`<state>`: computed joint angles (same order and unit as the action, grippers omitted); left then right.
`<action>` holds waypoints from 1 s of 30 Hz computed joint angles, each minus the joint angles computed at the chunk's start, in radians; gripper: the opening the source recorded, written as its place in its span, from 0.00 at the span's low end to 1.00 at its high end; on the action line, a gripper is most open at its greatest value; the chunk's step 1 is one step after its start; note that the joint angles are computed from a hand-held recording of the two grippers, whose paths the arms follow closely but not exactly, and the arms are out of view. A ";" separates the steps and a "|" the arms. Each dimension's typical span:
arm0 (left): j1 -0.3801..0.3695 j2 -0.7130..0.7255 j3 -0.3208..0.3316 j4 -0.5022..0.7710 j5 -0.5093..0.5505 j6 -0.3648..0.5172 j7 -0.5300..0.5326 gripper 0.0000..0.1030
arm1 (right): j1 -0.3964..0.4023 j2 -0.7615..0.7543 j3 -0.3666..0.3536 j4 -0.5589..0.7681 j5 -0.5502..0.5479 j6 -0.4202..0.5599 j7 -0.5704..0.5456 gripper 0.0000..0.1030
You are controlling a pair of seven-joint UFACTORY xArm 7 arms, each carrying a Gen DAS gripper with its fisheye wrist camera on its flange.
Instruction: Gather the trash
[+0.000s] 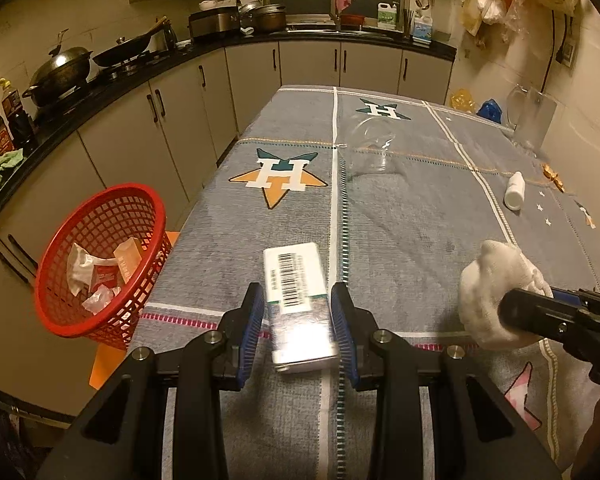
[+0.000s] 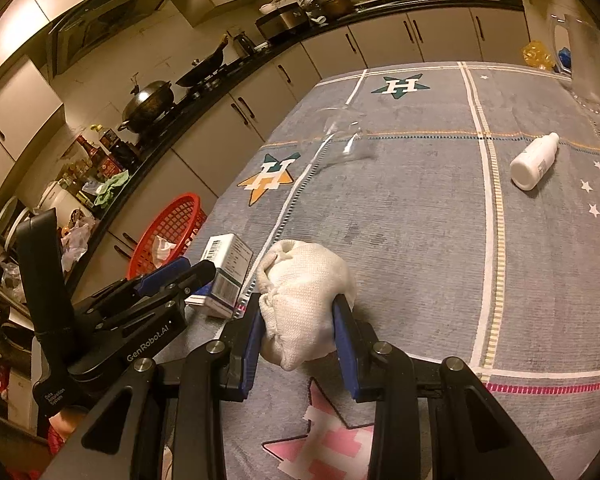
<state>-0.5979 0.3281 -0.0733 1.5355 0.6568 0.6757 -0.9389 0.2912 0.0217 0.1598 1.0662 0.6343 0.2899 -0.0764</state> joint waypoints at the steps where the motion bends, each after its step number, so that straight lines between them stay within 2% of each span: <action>1: -0.001 -0.006 0.001 -0.006 0.004 0.000 -0.004 0.32 | 0.000 -0.002 0.000 -0.001 0.000 0.000 0.000 0.36; 4: 0.003 -0.026 0.000 -0.026 0.010 -0.003 -0.012 0.32 | 0.003 -0.008 0.002 0.000 0.021 0.001 -0.017 0.36; 13: 0.031 -0.072 -0.017 -0.079 0.011 -0.023 -0.025 0.32 | 0.020 -0.010 0.002 0.011 -0.036 0.008 0.045 0.36; 28: 0.041 -0.019 -0.014 -0.042 -0.051 -0.036 0.052 0.33 | 0.007 0.056 0.015 0.107 -0.145 0.045 0.123 0.36; 29: 0.047 -0.020 -0.016 -0.043 -0.070 -0.041 0.065 0.34 | 0.005 0.060 0.015 0.112 -0.146 0.047 0.124 0.36; 30: 0.052 -0.021 -0.018 -0.047 -0.084 -0.045 0.078 0.41 | 0.002 0.064 0.017 0.117 -0.144 0.048 0.121 0.36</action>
